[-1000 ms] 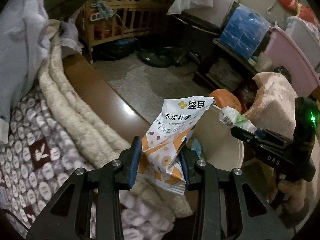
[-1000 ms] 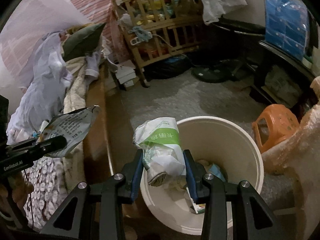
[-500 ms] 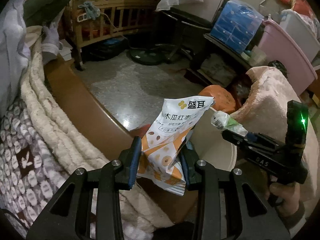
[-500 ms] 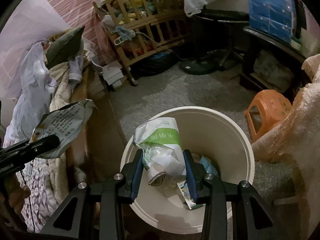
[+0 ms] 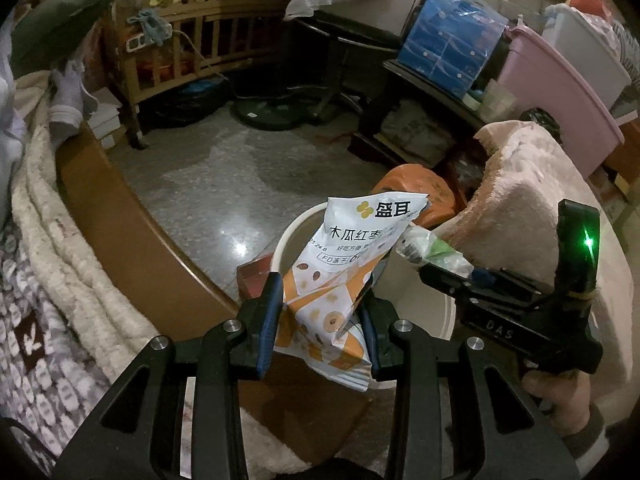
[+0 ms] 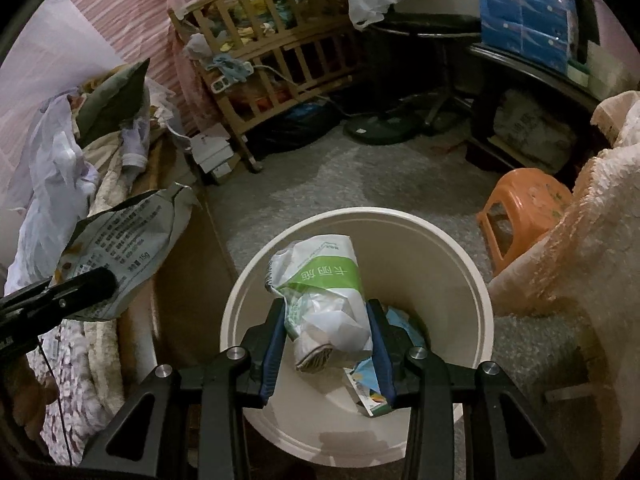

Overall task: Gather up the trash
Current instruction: 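Open both tools to drop the wrapper and tissue packet into the bucket, then move both open tools back to the items on the bed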

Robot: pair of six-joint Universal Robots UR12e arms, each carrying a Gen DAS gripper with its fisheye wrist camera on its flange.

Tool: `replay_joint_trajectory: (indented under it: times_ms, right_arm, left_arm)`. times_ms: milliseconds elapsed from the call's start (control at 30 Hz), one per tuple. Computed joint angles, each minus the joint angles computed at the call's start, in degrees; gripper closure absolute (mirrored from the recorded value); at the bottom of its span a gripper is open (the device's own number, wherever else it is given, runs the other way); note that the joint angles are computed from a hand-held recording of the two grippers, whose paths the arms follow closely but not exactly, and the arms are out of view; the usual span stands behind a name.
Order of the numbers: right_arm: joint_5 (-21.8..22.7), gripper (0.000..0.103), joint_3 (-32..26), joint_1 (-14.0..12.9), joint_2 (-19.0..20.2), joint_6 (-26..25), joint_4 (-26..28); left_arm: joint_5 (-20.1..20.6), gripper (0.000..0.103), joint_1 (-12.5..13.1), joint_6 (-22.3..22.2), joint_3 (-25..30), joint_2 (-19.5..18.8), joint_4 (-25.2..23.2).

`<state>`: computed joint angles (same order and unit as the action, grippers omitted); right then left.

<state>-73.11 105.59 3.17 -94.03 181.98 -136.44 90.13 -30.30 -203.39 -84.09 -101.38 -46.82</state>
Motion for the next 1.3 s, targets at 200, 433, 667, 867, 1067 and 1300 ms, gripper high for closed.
replay_joint_trajectory:
  times_ms: [200,433,667,867,1067,1300]
  right_arm:
    - [-2.2,0.052,0.2,0.2,0.1,0.8,-0.9]
    - [-2.0,0.043,-0.1,0.0,0.1,2.7,-0.3]
    - [-1.5,0.042,-0.5,0.6,0.2,2.6,0.9]
    - [-1.5,0.042,-1.2,2.2,0.2,1.0,1.2]
    - [-1.4,0.042,-2.9,4.9,1.0,-1.0,1.3]
    - [0.4,0.041,-5.2,9.0,2.5,-3.7,1.7]
  left_arm:
    - [-2.1,0.068,0.5,-0.6,-0.1,-0.4,0.6]
    - [-4.5,0.045,1.0,-0.8,-0.8,-0.1,1.5]
    - [-4.0,0.045,1.2,-1.6,-1.4,0.6,1.0]
    - [1.7,0.045,0.8,-1.7,-2.7,2.3,-0.1]
    - [7.5,0.045,1.2,-3.8,-5.7,5.4,-1.1]
    - [12.2,0.045,2.8,-7.6,-10.0,9.7,-3.2]
